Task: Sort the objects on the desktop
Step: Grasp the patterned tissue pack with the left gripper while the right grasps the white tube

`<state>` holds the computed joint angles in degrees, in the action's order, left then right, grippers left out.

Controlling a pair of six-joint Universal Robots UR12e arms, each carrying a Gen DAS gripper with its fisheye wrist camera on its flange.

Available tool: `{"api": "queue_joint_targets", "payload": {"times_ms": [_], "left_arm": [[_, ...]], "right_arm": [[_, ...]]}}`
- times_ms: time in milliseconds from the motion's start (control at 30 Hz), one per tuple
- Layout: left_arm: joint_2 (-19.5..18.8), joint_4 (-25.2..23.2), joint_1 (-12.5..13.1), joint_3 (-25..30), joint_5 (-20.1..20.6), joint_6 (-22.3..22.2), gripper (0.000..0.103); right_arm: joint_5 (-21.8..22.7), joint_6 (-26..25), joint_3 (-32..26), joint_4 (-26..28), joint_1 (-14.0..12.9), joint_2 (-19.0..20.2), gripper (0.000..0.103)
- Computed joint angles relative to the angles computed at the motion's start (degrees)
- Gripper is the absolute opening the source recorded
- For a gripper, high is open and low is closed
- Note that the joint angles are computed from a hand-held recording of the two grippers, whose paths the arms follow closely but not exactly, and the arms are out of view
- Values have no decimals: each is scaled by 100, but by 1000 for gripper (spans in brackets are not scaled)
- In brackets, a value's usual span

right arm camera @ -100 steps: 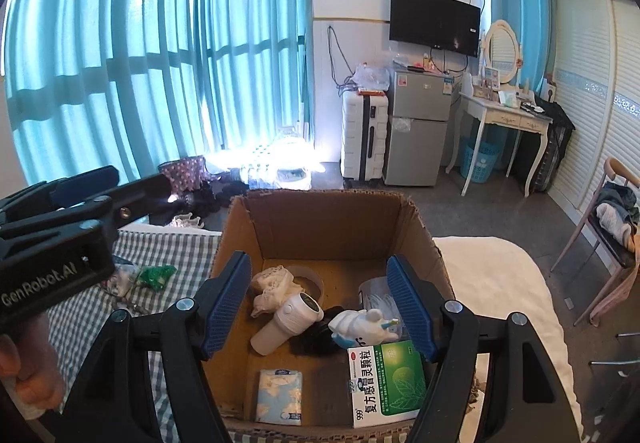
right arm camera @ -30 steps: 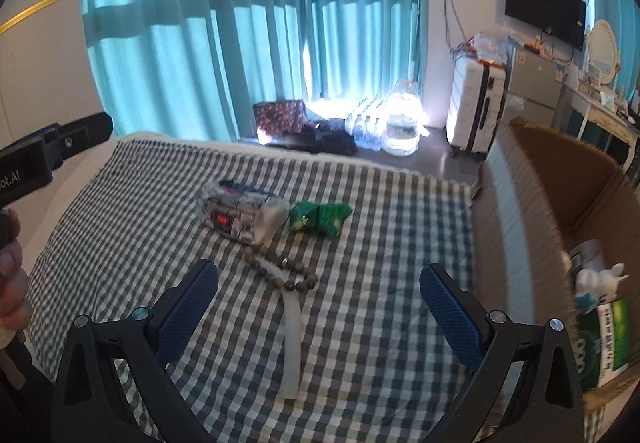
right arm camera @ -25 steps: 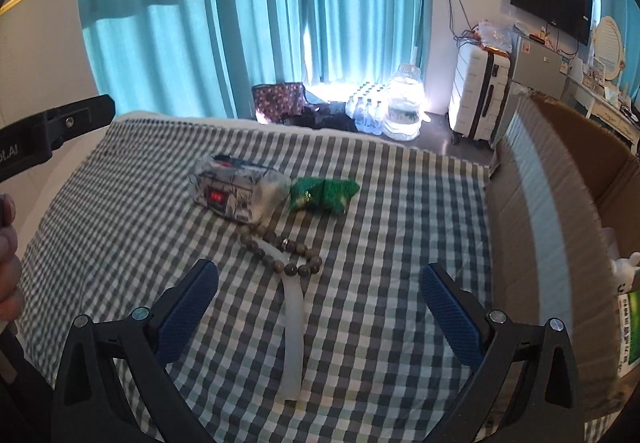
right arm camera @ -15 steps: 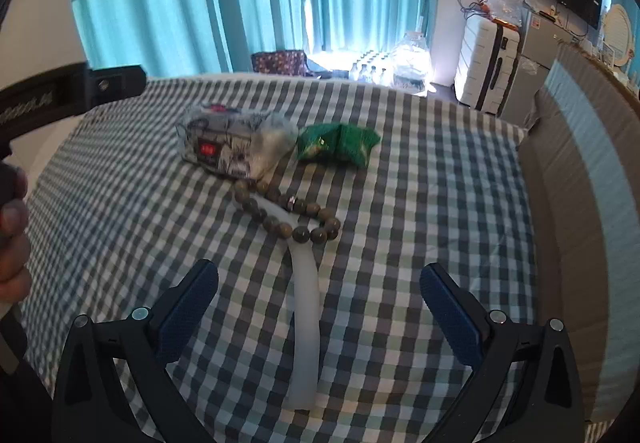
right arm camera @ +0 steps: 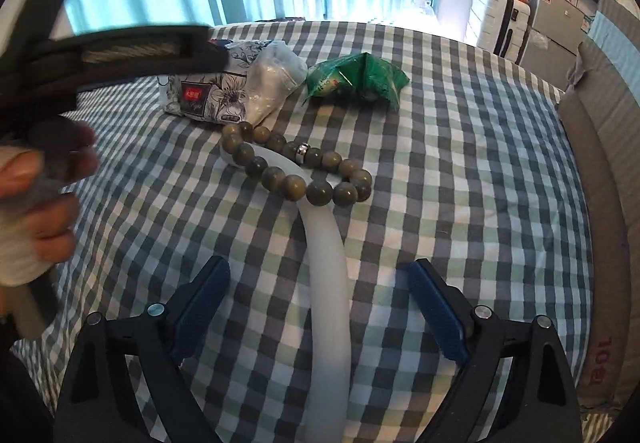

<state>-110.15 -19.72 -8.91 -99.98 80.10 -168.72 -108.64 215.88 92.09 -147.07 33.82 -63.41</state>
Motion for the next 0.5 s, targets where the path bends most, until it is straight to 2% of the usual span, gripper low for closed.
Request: {"api": "queue_joint_targets", "payload": {"times_ms": [67,233,267,300,333,367,400,433,467,500], "left_arm": [[-72,-48,13,47,-3,-26,103],[-100,-119,123,26,-390,-275,101],[-86,-124,155,-2,-482,-323,93],[-73,-133,169,-20,-500,-344,78],[-54,-122,178,-39,-485,-367,67],[-34,-103,187,-51,-455,-401,47],[-8,-93,203,-67,-431,-469,37],[26,-126,239,-80,-497,-555,37],[65,-154,280,-102,-590,-633,32],[102,-124,293,-132,-567,-677,22]], "right_arm": [[-50,-33,-48,68,15,35,92],[-128,-155,-146,210,53,100,91],[-60,-159,-166,256,42,98,89],[0,-173,-181,280,36,94,84],[49,-223,-207,303,37,100,77],[68,-294,-230,323,51,106,73],[62,-346,-252,340,69,114,66],[51,-394,-269,358,86,121,60],[38,-426,-284,377,102,125,56],[53,-439,-286,376,113,119,46]]}}
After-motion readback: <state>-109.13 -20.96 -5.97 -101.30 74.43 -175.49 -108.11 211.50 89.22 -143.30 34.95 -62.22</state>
